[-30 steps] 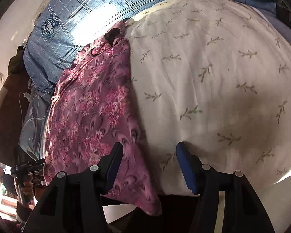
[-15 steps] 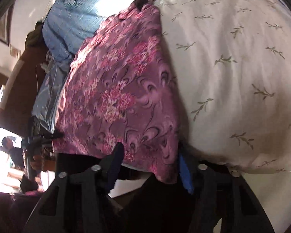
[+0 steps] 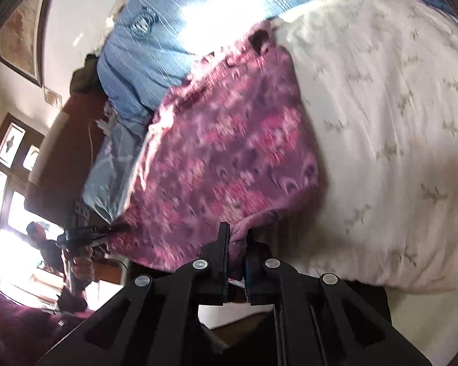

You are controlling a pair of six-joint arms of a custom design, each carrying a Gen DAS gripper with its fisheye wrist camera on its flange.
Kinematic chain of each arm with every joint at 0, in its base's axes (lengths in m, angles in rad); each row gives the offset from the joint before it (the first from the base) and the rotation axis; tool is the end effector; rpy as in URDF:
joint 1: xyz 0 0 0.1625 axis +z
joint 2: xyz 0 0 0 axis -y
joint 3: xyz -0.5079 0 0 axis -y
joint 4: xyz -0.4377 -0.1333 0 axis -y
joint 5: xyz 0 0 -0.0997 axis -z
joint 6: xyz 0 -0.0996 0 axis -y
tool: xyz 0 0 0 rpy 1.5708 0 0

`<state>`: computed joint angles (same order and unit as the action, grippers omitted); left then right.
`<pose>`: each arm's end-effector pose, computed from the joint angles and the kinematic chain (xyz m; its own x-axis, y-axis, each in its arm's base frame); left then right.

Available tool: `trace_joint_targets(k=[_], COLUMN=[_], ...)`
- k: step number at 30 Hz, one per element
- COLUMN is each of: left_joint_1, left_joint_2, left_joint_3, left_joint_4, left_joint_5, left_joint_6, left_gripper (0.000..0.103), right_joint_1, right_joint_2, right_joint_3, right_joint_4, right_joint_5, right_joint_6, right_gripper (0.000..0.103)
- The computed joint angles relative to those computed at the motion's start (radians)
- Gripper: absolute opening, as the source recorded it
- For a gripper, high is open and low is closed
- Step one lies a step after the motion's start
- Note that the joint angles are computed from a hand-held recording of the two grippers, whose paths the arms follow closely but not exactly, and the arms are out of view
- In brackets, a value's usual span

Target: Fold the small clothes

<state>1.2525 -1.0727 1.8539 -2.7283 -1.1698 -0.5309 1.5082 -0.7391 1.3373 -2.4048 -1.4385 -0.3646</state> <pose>-0.0492 -0.6996 0.2518 -0.9401 -0.3163 -0.1270 -0.2145 0.8386 -0.5007 0.0925 -0.8646 0.1854 -0.9478 -0.3168 -0.0365 -0.2966 0.9178 -0.2640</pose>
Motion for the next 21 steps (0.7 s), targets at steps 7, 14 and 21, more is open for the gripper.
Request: trace_joint_targets(k=[7,14,21], left_joint_1=[0.024,0.049,0.087], left_joint_2=[0.019,0.08,0.181], left_joint_3=[-0.079,-0.24,-0.47], left_joint_4=[-0.113,-0.135,-0.052], left_joint_5=[-0.039,-0.045,-0.029], left_joint_6=[0.014,0.058,0.116], left_gripper=[0.005,0.005,0.005], right_joint_1=[0.022,0.044,0.06], right_joint_2=[0.084,0.219,0.429], right_joint_3=[-0.135,-0.375,-0.772], right_joint_4=[-0.032,-0.024,0.085], right_joint_5=[0.078,0.131,0.159], right_joint_6=[0.052,0.093,0.153], right_gripper=[0.007,0.007,0.007])
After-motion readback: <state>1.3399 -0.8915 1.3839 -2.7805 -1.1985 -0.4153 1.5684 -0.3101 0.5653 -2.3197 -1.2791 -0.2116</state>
